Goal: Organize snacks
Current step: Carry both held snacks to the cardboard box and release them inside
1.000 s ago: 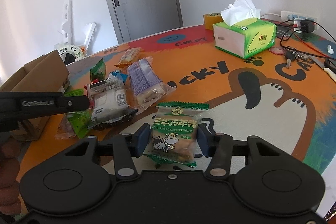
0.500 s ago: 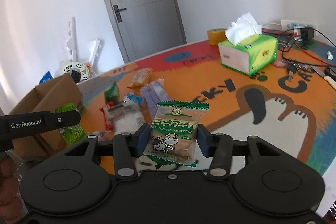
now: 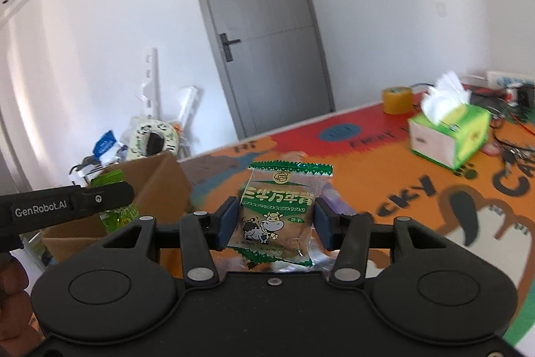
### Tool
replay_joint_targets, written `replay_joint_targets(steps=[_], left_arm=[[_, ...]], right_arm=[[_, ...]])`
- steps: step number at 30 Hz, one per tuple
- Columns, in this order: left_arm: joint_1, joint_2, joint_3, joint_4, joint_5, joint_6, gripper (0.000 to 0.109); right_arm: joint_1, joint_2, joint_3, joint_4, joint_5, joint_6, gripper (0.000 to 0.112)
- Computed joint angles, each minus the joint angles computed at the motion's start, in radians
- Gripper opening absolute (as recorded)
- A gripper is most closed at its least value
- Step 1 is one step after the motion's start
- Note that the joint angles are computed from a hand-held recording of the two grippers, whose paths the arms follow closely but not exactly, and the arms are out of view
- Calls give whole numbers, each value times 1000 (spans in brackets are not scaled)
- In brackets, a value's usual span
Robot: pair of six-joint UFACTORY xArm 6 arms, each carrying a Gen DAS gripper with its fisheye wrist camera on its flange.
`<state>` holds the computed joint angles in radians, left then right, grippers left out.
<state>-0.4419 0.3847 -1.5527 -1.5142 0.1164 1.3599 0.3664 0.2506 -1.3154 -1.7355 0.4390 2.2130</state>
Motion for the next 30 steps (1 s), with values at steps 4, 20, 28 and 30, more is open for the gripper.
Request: replay_joint_targets(steps=[4,20,28,30], left_arm=[[18,-2,-15,-48,-15,35,20],[92,91,-134,24,-66,-77,20],[128,142,-176,163,-59,-246,21],[137,155,-179,247,-58,-343,21]], right_arm=[[8,37,-66,-5,-19,-23,49],[27,210,-333,58,-97,-174,49],[23,310,-466,157,-150,-294,49],[26,339,-502,197,-157,-337,49]])
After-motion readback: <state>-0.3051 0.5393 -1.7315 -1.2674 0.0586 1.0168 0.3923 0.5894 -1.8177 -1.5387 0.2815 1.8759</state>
